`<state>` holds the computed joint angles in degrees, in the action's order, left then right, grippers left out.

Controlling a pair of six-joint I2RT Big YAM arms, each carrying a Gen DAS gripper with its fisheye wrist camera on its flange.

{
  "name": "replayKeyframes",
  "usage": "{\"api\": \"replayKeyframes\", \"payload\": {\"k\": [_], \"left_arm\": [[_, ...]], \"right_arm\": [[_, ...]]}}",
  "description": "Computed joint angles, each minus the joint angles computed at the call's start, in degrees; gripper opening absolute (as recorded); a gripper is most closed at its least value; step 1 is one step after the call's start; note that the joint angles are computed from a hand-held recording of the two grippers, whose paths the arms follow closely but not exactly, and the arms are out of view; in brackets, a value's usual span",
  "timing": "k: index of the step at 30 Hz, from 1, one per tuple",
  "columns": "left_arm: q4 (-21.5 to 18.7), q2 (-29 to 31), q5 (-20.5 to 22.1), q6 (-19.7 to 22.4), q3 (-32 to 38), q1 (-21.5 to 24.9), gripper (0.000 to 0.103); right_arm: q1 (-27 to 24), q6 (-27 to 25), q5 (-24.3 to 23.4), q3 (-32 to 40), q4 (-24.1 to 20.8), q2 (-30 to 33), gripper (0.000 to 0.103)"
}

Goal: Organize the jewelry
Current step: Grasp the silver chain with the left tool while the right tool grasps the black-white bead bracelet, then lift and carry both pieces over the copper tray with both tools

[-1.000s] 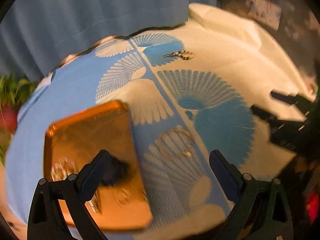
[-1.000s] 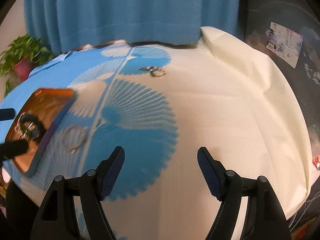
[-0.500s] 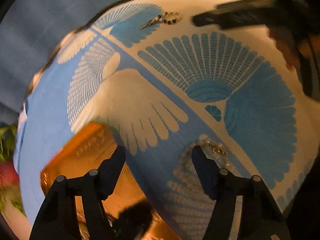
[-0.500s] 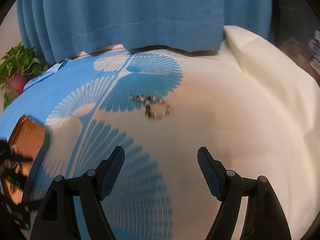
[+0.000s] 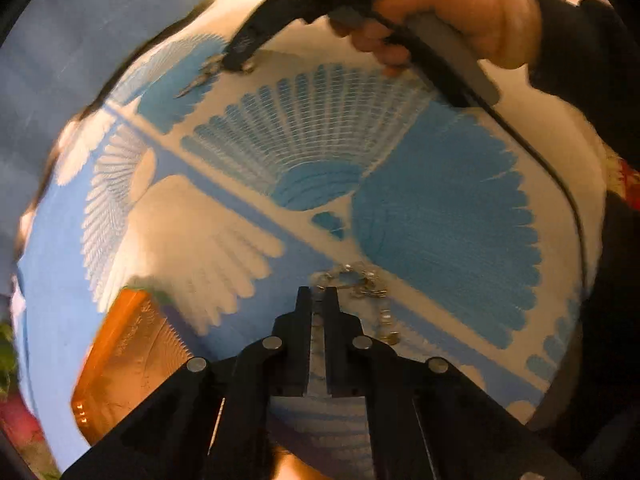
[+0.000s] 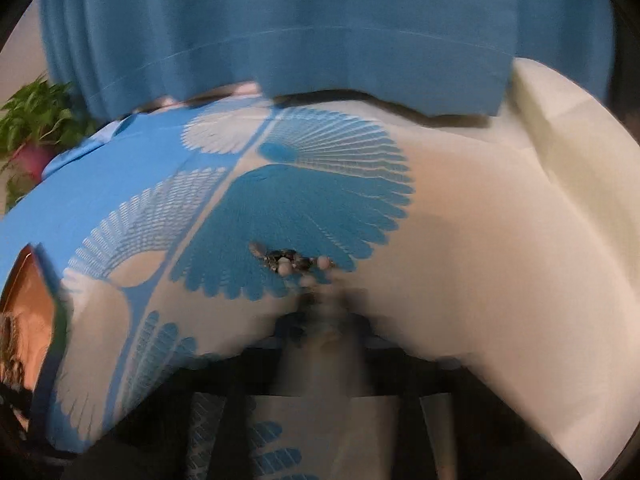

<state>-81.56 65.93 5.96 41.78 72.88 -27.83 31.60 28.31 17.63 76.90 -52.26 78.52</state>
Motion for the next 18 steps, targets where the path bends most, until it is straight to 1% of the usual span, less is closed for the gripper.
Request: {"api": "replayKeyframes", "payload": {"k": [1, 4, 6, 8, 10, 13, 16, 17, 18], "left_arm": [[-1.3, 0.4, 1.7, -1.4, 0.8, 0.5, 0.003], [-1.5, -0.1, 3.2, -4.2, 1.9, 1.8, 0.003], [-2.9, -0.4, 5.1, -6.4, 3.3, 3.5, 0.003], [-3.0, -1.7, 5.7, -7.3, 3.9, 4.5, 0.003], [-3.6, -3.6, 6.0, -8.8, 4.3, 5.2, 0.003], [-4.3, -6.3, 6.7, -10.8, 5.0, 6.0, 0.003], [-6.0, -10.1, 8.6, -12.9, 6.2, 7.5, 0.003], [-6.1, -9.5, 9.2, -13.0, 7.6, 8.3, 0.003], [-6.7, -10.6, 10.0, -13.5, 8.1, 9.1, 0.003]], "right_arm": [[0.3, 0.0, -0.8, -0.2, 0.3, -0.5, 0.009], [2.0, -0.7, 2.5, -1.2, 0.9, -2.5, 0.009], [3.2, 1.5, 4.5, -1.5, -0.3, -4.6, 0.009], [4.4, 3.1, 6.4, -1.9, -1.3, -6.6, 0.009], [6.2, 4.3, 9.3, -1.9, -3.4, -8.5, 0.009], [9.8, 7.6, 13.5, -1.0, -8.1, -11.2, 0.009], [14.8, 12.5, 18.3, 1.0, -14.7, -13.1, 0.009], [17.1, 14.6, 20.2, 2.1, -17.6, -13.4, 0.009], [19.2, 16.8, 22.2, 3.3, -20.5, -13.4, 0.009]]}}
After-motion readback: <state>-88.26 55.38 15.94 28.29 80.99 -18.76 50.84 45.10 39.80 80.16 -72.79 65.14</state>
